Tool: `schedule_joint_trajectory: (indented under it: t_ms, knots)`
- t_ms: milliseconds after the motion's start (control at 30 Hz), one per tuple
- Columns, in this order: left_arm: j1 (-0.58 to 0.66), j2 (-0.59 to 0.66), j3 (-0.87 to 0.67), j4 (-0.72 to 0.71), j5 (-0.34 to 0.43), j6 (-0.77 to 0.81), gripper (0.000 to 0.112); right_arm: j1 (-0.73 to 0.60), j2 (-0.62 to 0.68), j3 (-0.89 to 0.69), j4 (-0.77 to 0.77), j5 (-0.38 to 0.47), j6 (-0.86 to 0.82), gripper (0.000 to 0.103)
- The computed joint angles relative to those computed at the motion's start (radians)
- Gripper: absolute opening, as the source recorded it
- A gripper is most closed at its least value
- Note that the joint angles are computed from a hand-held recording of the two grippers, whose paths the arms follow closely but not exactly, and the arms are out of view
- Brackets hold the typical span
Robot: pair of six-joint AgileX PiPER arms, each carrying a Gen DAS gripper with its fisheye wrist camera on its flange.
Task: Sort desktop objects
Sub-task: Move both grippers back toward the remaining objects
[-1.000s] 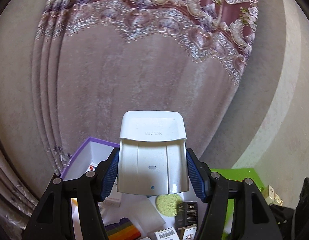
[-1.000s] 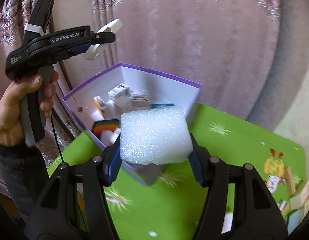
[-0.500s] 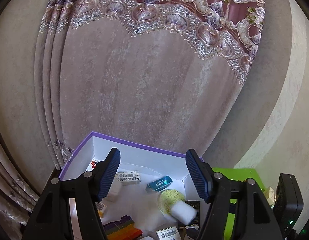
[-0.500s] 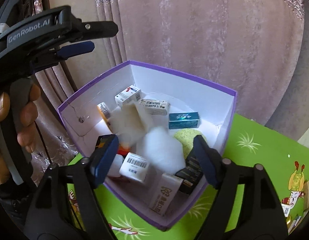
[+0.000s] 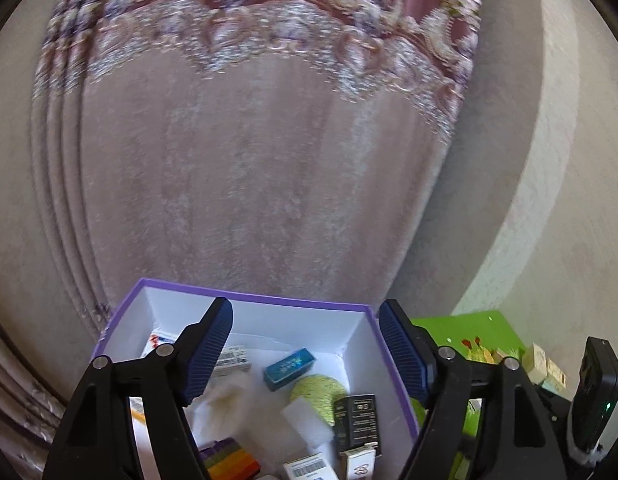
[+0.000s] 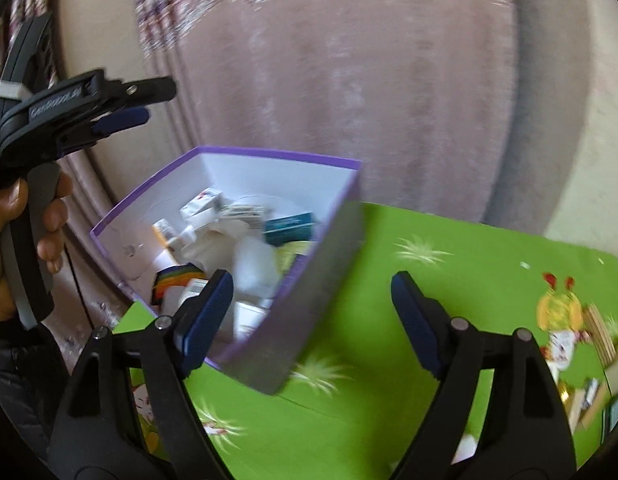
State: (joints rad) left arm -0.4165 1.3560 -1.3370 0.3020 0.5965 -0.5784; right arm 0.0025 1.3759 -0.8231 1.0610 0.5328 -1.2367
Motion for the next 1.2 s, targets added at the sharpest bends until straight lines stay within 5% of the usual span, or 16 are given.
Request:
schedule_joint_trajectory:
  t_ms: [267, 633, 1033, 1200]
  knots:
    - [-0.124, 0.081, -0.114, 0.054, 0.065, 0.036, 0.081, -0.303, -0.04, 0.1, 0.082, 0.097, -0.172, 0.084]
    - [-0.272, 0.234, -0.302, 0.042, 0.144, 0.161, 0.082, -0.711, 0.115, 0.058, 0.079, 0.217, -0.281, 0.084]
    - [-0.419, 0.533, -0.671, -0.052, 0.32, 0.367, 0.082, -0.817, 0.175, 0.072, -0.017, 0.11, -0.35, 0.083]
    - [-0.468, 0.714, -0.901, -0.136, 0.447, 0.488, 0.082, -0.826, 0.23, 0.08, -0.03, 0.079, -0.398, 0.068]
